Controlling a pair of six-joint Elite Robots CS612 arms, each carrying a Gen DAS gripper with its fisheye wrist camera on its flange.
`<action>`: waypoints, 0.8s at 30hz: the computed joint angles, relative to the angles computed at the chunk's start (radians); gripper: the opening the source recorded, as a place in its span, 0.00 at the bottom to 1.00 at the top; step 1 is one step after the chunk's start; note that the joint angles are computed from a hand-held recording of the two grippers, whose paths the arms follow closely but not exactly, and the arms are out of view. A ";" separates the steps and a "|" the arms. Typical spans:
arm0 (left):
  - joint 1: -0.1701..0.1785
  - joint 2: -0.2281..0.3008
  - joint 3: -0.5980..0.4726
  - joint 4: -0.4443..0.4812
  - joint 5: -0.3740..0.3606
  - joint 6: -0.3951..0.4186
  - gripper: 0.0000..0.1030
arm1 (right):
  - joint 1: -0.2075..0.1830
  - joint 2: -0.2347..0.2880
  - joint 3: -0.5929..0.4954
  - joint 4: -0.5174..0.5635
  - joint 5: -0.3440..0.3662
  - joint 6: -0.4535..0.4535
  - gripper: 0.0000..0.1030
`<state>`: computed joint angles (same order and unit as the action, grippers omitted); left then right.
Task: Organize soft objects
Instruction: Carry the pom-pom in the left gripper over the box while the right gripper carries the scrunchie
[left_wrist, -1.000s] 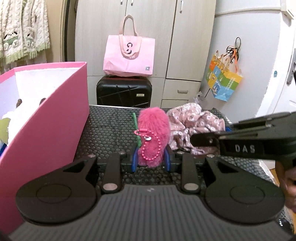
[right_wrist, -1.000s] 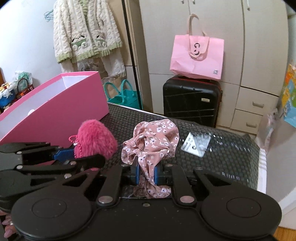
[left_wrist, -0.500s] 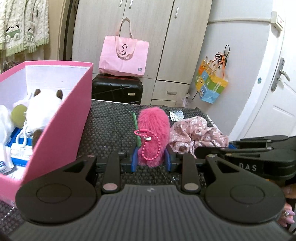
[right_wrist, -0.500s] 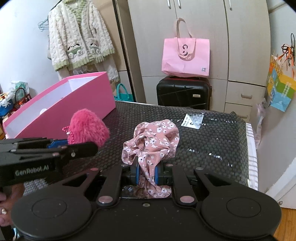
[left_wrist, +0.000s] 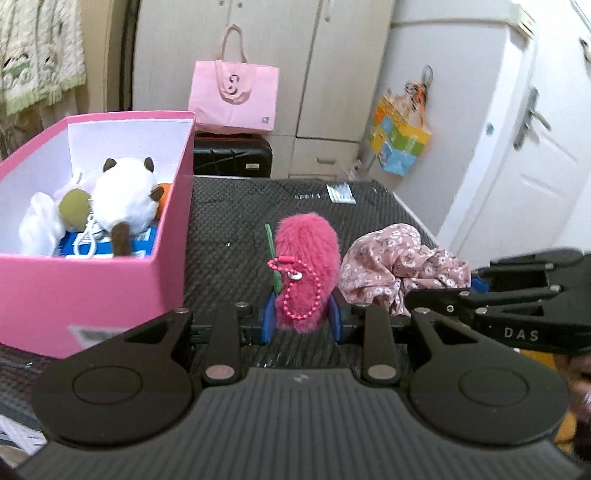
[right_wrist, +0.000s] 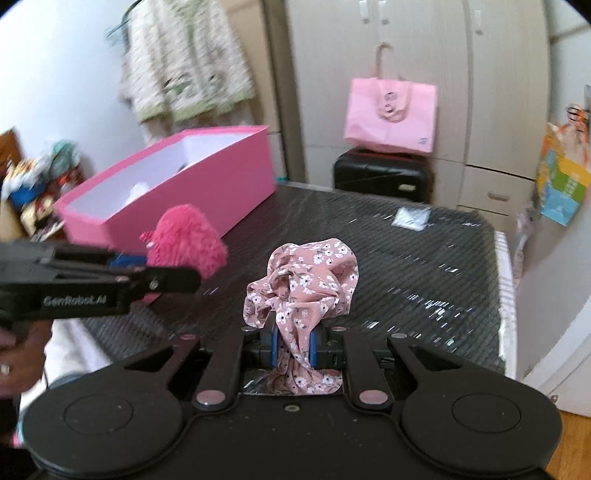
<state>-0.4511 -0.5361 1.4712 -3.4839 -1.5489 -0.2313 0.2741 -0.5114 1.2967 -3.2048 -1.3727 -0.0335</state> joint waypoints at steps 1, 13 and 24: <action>0.003 -0.009 0.015 0.006 -0.011 0.010 0.27 | 0.002 -0.007 0.009 0.009 0.008 -0.008 0.18; 0.048 -0.110 0.208 -0.020 -0.035 0.034 0.28 | 0.029 -0.056 0.094 0.006 0.125 -0.049 0.18; 0.060 -0.160 0.305 -0.114 0.104 0.043 0.28 | 0.047 -0.055 0.066 0.068 0.298 -0.105 0.18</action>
